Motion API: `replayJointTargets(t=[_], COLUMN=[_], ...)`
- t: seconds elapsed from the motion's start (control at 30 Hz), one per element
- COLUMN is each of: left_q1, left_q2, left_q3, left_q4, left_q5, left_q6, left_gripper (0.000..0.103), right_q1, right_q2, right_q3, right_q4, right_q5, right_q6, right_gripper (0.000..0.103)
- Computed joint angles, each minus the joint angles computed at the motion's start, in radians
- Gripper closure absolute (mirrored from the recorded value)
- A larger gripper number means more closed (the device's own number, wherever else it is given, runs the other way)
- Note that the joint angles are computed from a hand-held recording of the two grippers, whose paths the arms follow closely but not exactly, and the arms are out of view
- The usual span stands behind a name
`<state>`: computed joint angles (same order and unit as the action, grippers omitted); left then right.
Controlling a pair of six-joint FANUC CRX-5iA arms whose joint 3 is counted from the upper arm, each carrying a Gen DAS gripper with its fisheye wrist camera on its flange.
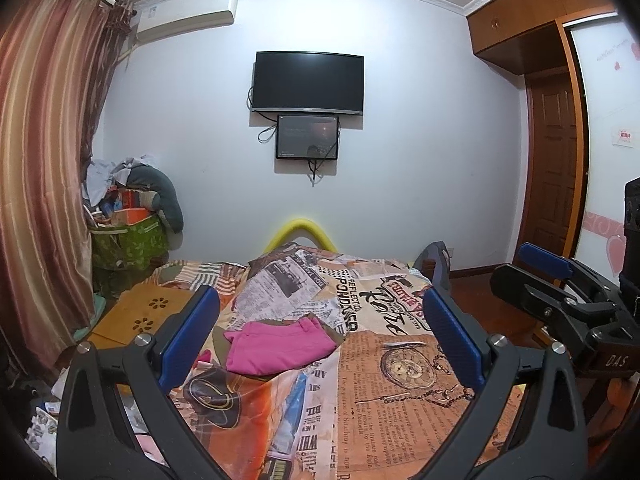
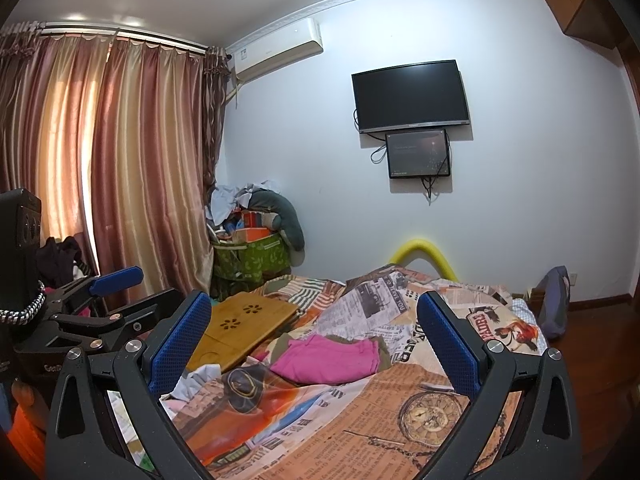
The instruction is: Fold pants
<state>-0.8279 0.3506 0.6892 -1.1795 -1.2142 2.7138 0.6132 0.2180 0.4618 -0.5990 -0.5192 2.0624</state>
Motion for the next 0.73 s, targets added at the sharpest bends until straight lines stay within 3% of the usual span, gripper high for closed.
replayJointTargets(t=[0.73], left_q1=[0.008], left_q2=[-0.008], left_q3=[-0.012], left_q4=[0.019], left_q5=[0.003], left_q6=[0.007], left_gripper=[0.000], right_q1=[0.007], right_q2=[-0.001], right_q3=[-0.003], right_q4=[0.016], right_q5=[0.003], right_q6=[-0.012], right_gripper=[0.001])
